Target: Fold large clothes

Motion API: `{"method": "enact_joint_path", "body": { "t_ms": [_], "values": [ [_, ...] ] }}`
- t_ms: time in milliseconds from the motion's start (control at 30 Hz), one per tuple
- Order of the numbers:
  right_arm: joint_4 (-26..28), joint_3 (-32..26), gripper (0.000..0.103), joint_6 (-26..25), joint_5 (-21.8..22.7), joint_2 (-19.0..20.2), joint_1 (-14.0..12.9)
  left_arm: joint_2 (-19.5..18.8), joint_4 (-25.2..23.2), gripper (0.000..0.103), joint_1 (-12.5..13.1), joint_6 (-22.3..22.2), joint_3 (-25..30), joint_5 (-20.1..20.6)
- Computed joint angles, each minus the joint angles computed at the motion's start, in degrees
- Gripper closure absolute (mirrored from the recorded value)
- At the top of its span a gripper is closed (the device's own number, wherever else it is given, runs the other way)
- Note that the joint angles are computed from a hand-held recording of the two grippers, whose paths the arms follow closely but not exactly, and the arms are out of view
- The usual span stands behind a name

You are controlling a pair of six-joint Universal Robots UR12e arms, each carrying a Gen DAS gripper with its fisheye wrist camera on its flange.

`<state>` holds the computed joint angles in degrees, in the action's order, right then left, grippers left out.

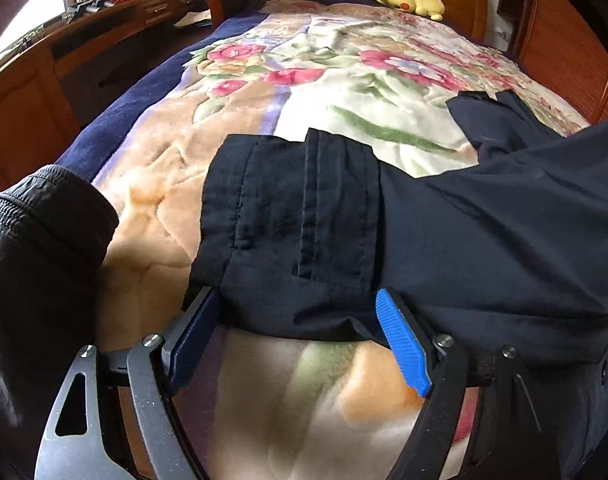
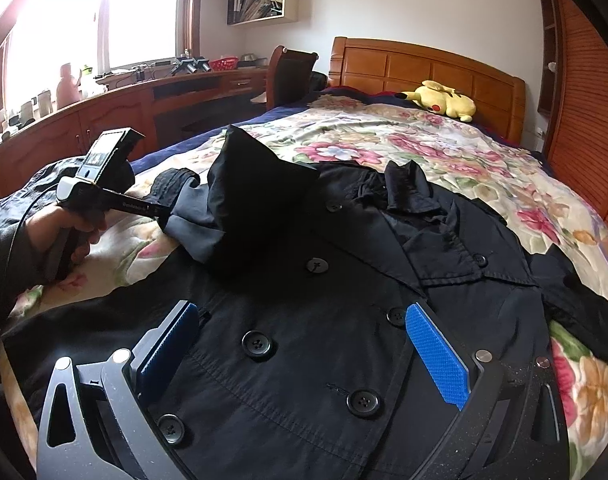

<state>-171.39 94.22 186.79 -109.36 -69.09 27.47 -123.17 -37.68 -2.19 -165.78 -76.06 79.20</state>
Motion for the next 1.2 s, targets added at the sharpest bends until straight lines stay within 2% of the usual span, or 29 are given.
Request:
{"method": "enact_joint_path", "body": {
  "t_ms": [67,167,233,267,333,400,600,700,1033,1200],
  "values": [
    [-0.06,-0.06,0.0,-0.02,0.02,0.08,0.0,-0.04,-0.38,0.029,0.05,0.31,0.01,-0.47],
    [-0.4,0.0,0.0,-0.1,0.06,0.12,0.05,0.01,-0.83,0.041,0.13,1.33,-0.04,-1.64],
    [-0.63,0.05,0.0,-0.14,0.08,0.13,0.08,0.15,-1.07,0.058,0.12,1.91,-0.11,-2.3],
    [-0.68,0.07,0.0,-0.13,0.06,0.13,0.09,0.28,-1.31,0.063,0.04,2.24,-0.14,-2.42],
    [-0.9,0.13,0.0,-0.13,0.09,0.12,0.09,0.63,-1.36,0.085,-0.14,2.73,-0.36,-2.59],
    [-1.17,0.24,0.0,-0.11,0.1,0.07,0.08,1.24,-0.64,0.092,-0.48,3.51,-0.8,-2.5],
    [-1.91,0.64,0.0,-0.1,-0.58,-0.27,-0.07,3.91,6.58,0.095,-1.42,3.47,-3.2,-4.94],
    [-2.67,1.61,0.0,0.73,-0.92,-1.07,-0.45,5.15,8.63,0.095,-2.12,3.76,-3.68,-6.9],
    [-5.47,5.3,0.0,4.54,-5.41,-3.86,-1.59,8.82,10.86,0.095,-6.26,7.42,-5.85,-14.77],
    [-5.66,6.31,0.0,6.45,-7.11,-4.74,-1.68,10.23,10.57,0.095,-7.22,8.05,-7.14,-18.27]
  ]
}}
